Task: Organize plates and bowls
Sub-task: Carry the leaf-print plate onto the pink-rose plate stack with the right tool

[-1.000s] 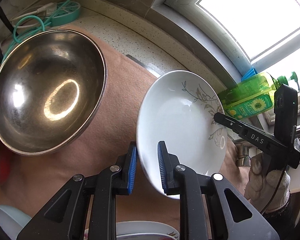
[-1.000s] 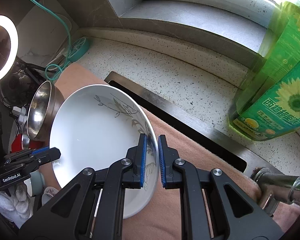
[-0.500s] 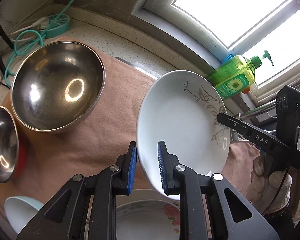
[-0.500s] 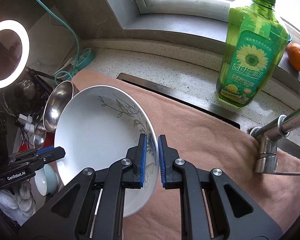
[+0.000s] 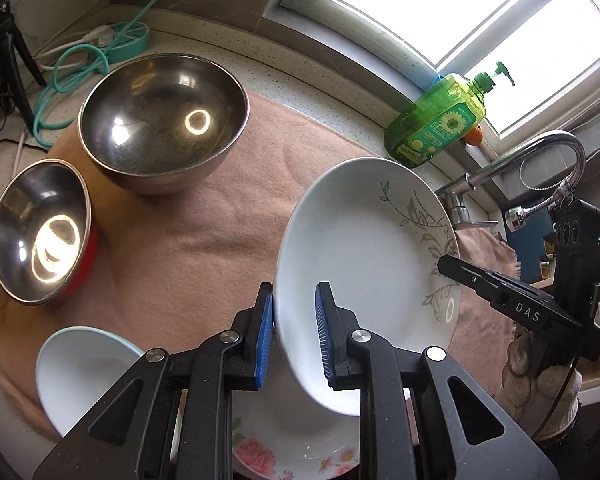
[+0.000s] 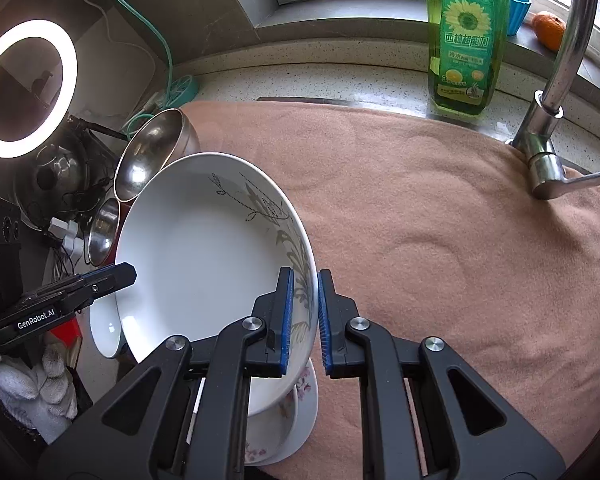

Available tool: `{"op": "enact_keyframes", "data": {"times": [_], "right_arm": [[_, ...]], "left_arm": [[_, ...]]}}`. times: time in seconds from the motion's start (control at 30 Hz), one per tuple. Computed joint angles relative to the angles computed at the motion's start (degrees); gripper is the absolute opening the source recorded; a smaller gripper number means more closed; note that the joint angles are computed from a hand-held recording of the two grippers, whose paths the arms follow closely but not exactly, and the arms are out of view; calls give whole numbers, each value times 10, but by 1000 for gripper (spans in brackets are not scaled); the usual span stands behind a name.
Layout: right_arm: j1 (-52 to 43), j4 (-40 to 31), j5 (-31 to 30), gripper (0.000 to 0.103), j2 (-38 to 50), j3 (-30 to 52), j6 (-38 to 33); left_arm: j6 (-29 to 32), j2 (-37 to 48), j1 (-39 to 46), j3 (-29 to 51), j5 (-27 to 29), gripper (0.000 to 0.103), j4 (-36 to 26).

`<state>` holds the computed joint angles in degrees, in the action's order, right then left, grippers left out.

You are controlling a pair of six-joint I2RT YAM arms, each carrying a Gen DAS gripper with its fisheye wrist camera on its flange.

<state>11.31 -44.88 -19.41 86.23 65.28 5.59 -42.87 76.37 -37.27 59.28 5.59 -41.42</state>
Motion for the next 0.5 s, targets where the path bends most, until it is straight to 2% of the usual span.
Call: {"op": "enact_keyframes", "data": {"times": [0.5], "right_arm": [[53, 14, 14, 12, -137, -159, 125]], "left_arm": [[27, -43, -20, -56, 7, 19, -10]]}}
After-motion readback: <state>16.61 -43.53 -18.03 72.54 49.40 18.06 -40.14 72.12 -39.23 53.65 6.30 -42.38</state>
